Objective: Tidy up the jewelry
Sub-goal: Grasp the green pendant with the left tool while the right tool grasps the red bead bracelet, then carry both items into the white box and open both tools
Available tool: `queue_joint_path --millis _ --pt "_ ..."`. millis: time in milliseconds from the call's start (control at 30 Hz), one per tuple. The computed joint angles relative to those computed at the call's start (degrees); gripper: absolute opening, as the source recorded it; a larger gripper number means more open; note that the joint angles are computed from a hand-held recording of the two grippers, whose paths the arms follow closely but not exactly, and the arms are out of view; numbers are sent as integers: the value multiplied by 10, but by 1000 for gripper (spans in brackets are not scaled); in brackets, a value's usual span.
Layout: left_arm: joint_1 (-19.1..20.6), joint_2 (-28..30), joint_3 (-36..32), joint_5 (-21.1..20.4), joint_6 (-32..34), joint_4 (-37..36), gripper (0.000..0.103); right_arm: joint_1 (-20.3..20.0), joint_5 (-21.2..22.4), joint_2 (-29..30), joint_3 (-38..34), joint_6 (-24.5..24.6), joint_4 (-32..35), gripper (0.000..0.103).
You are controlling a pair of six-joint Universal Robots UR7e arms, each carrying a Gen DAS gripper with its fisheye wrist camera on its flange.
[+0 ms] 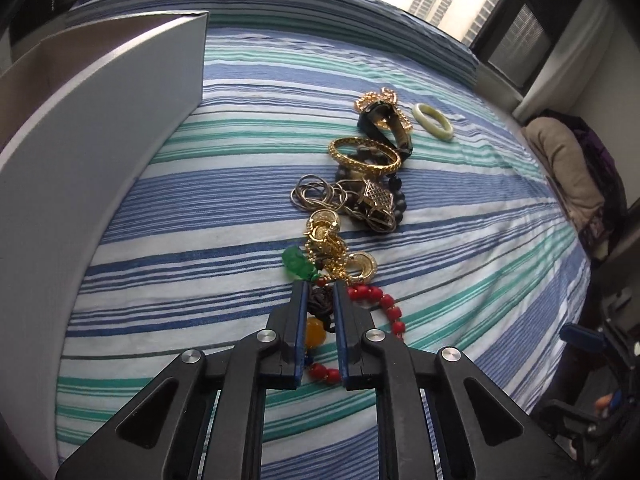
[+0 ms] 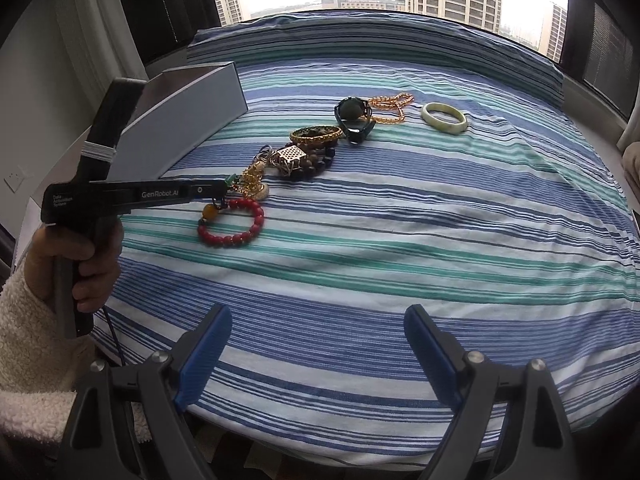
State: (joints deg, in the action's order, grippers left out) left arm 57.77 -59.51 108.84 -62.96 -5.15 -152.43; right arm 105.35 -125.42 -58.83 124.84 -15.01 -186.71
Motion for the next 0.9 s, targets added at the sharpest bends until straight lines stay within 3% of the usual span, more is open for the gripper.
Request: queue_joint_path --millis 233,467,533,567,600,700,833,867,900 --pt "-7 -85 55 15 -50 0 11 0 24 30 -32 -20 18 90" --pt "-12 -141 100 48 -91 3 11 -8 161 95 -113 -79 62 88" --pt "-15 -149 109 57 -101 0 11 -11 171 123 -151 -57 95 64" --pt "-15 -154 113 58 -105 -1 11 -13 173 136 -171 -36 120 59" --pt "-16 -158 117 60 -108 -1 11 -14 174 147 -188 -15 140 54" --pt "-18 -166 129 66 -107 -7 11 -14 163 177 -222 26 161 52" --pt "-17 -167 135 61 -108 -12 11 7 101 221 -252 14 110 50" --pt "-16 -169 136 58 -111 -11 11 15 74 234 -260 1 94 45" --pt "-15 -172 136 54 -112 -10 11 23 41 247 -267 -14 77 24"
